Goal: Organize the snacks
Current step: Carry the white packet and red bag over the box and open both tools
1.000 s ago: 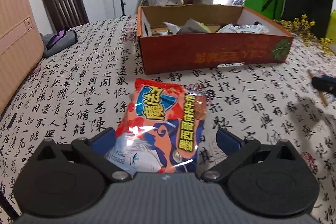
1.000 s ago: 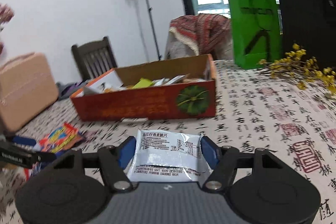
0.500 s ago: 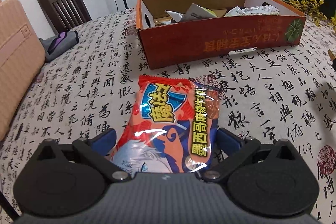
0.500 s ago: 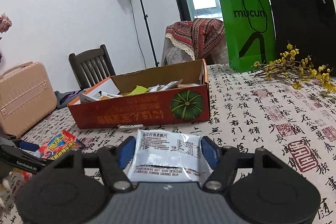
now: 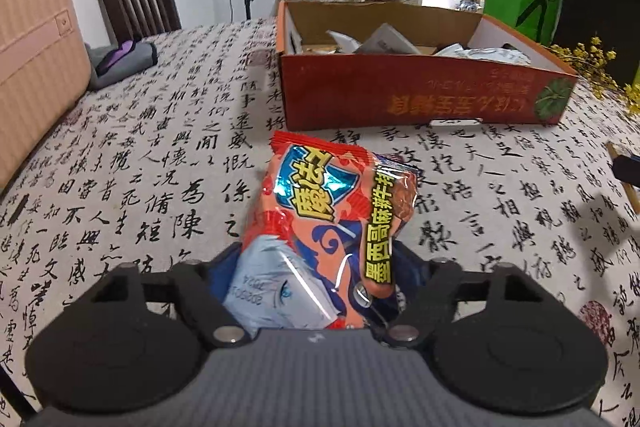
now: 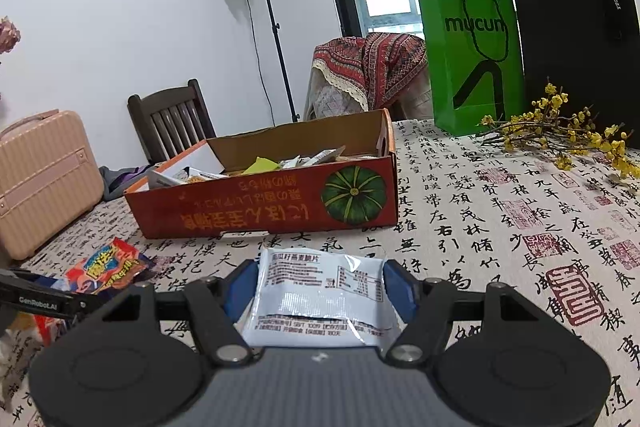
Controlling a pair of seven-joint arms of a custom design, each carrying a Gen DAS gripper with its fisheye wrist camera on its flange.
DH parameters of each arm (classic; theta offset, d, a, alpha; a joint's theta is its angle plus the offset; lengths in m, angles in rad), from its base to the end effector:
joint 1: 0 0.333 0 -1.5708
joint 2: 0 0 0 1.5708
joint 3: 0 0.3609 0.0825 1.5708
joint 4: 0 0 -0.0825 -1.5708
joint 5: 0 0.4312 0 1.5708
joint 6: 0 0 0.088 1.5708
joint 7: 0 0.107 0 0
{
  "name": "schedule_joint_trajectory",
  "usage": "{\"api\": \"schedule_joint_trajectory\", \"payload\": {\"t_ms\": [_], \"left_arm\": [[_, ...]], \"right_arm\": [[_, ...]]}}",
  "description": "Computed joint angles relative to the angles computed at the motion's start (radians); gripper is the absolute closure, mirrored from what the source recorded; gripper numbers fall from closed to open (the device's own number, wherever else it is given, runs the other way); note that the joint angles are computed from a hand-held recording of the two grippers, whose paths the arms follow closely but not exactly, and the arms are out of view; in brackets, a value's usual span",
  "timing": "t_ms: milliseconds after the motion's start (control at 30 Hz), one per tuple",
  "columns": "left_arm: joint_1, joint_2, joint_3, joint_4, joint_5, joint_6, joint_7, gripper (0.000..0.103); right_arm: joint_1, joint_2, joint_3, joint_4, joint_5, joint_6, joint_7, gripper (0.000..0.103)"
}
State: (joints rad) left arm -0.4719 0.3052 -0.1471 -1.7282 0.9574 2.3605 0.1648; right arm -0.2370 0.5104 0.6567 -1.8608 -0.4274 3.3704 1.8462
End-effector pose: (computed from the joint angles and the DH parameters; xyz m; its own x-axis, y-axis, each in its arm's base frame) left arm 0.6065 -0.4059 0.4673 0.2222 -0.9743 -0.0374 -0.6917 -0.1305 -0.7103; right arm 0.6817 0.2673 0.4423 0.4755 -0.8524 -0.2177 -0.4768 -0.0418 -0.8780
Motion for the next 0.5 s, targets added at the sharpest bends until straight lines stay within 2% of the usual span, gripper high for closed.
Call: {"api": "schedule_joint_trajectory", "payload": {"t_ms": [67, 300, 500], "left_arm": [[-0.011, -0.004, 0.002, -0.004, 0.031, 0.0, -0.016, 0.035], [-0.031, -0.018, -0.004, -0.019, 0.11, 0.008, -0.095, 0.037], [-0.05, -0.043, -0.012, -0.041, 0.211, 0.0, -0.239, 0.037]], "right_arm": [[0.006, -0.001, -0.007, 0.0, 0.001, 0.001, 0.0, 0.035], [0.022, -0.006, -0.024, 0.001, 0.007, 0.0, -0.002, 0.035], [-0.021, 0.013, 0.026, 0.002, -0.021, 0.008, -0.009, 0.035]]}}
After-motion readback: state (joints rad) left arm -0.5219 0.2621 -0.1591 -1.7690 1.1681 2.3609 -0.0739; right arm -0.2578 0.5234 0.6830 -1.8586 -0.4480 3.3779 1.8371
